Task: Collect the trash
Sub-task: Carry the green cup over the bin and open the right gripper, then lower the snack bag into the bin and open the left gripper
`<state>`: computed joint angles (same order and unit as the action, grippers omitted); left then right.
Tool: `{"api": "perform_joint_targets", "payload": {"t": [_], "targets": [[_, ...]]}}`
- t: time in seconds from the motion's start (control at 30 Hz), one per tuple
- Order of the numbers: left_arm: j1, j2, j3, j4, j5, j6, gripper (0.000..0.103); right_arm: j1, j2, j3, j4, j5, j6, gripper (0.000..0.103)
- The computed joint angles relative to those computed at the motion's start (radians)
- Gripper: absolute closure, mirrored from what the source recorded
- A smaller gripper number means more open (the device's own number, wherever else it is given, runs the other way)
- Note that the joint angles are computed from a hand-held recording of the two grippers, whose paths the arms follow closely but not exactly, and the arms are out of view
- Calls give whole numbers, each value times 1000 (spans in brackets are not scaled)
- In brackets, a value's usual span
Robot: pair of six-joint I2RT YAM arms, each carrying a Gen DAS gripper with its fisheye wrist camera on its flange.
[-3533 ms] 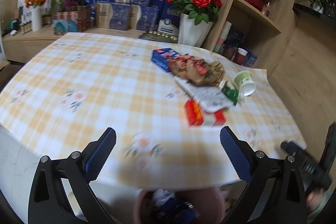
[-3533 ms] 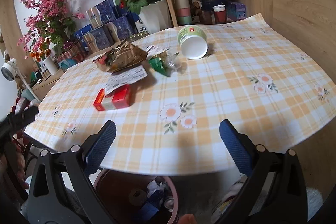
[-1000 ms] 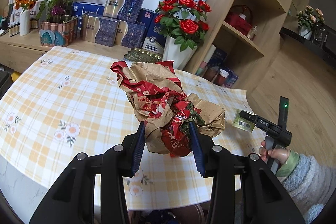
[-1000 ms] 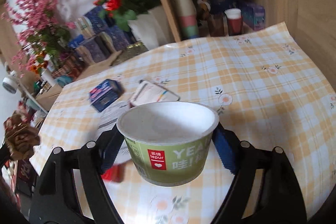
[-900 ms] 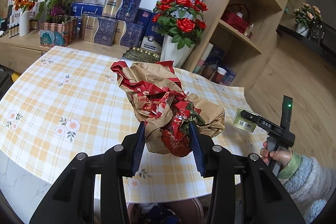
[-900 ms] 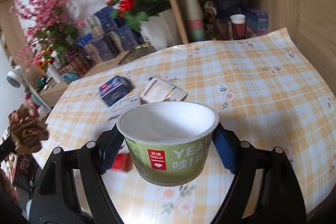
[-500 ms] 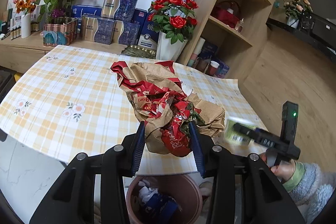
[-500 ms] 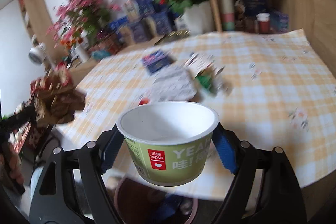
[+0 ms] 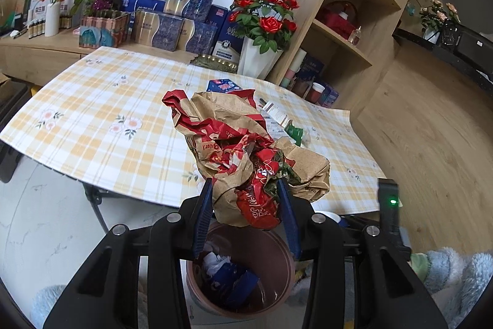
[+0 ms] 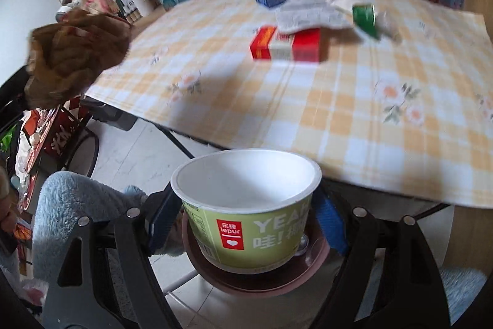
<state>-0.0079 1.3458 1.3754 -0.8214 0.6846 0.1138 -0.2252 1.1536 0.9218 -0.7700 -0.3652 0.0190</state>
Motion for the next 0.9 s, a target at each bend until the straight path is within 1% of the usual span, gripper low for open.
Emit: {"api": "perform_joint_targets", "payload": {"t": [0.17,0.2,0.23,0.3,0.47,0.63,0.77,0.9], "targets": [[31,-15,-16,-20,8,23,63,23,62,15,6,-28,39,22],[32,-16,-17,-22,8,25,63,29,74,25,6,-29,43,21],[34,-19,-21,-24,8,29,63,33,78,32,6,-30,43,16],[35,-23,-27,-28,10,33,63,36,68,43,10,-27,44,12],[12,-19,-30,-36,2,41,63,-2,30,87,-1,-42,38,11],[-23,-16,-32,-37,-10,42,63,-138,-23,139,-27,-102,35,9],[-50,-13,-33,-43,-23,48,63,-251,-36,184,-40,-140,26,7],[-79,-6,-29,-56,-45,57,63,-333,-40,225,-44,-144,-4,6]]}}
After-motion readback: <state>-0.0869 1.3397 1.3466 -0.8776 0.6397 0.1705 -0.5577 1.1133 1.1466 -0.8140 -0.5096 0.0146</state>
